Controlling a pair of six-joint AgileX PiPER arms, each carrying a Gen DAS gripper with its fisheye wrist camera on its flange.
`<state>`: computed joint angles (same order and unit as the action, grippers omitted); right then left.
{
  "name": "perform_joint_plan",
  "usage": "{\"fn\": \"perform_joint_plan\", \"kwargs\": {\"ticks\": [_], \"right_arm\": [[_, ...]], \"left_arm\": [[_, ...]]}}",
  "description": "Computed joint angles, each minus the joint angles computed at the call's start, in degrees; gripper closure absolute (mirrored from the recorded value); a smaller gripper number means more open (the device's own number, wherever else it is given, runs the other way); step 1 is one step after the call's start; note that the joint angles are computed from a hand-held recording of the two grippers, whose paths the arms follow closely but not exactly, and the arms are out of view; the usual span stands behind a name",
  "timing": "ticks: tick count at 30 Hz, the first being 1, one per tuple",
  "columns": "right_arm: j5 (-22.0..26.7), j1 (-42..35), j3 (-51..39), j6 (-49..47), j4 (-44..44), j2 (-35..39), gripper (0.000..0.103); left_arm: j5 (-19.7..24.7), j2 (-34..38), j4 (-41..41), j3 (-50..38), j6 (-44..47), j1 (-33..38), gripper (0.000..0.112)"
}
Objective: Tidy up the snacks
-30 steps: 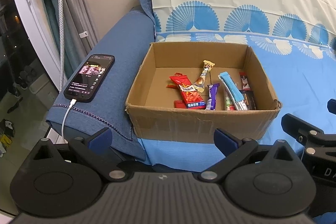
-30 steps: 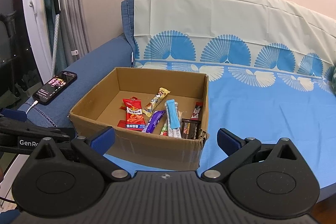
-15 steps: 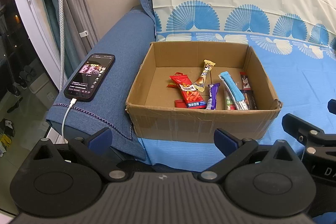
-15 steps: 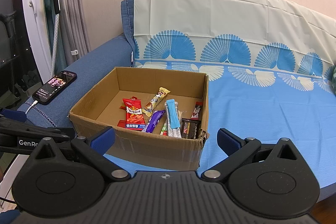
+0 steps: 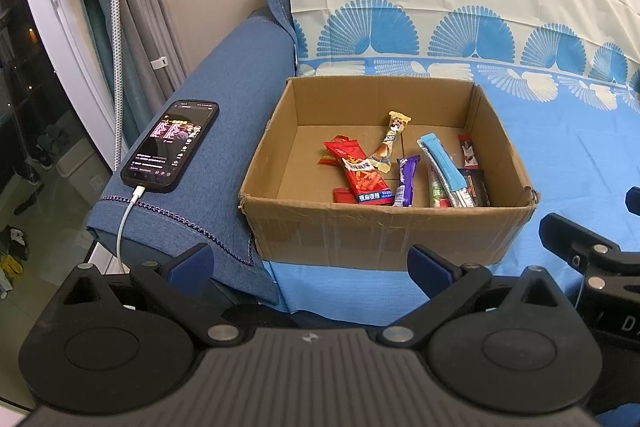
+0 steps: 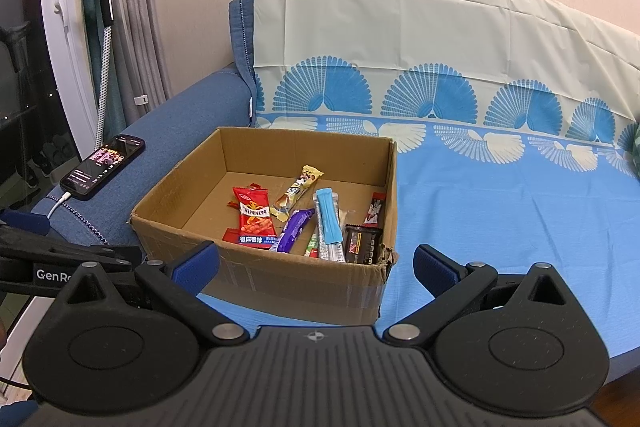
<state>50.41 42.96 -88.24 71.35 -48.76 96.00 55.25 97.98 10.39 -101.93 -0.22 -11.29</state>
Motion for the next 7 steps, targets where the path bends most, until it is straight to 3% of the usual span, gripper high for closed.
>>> {"fn": "perform_joint_plan", "kwargs": {"ticks": [7], "right_arm": [[-0.48,-0.34,-0.19,-0.36,0.61,0.51,0.001]], "left_arm": [[-1.73,-0.37,1.57,1.19,-1.53,-0.22,0.009]]}}
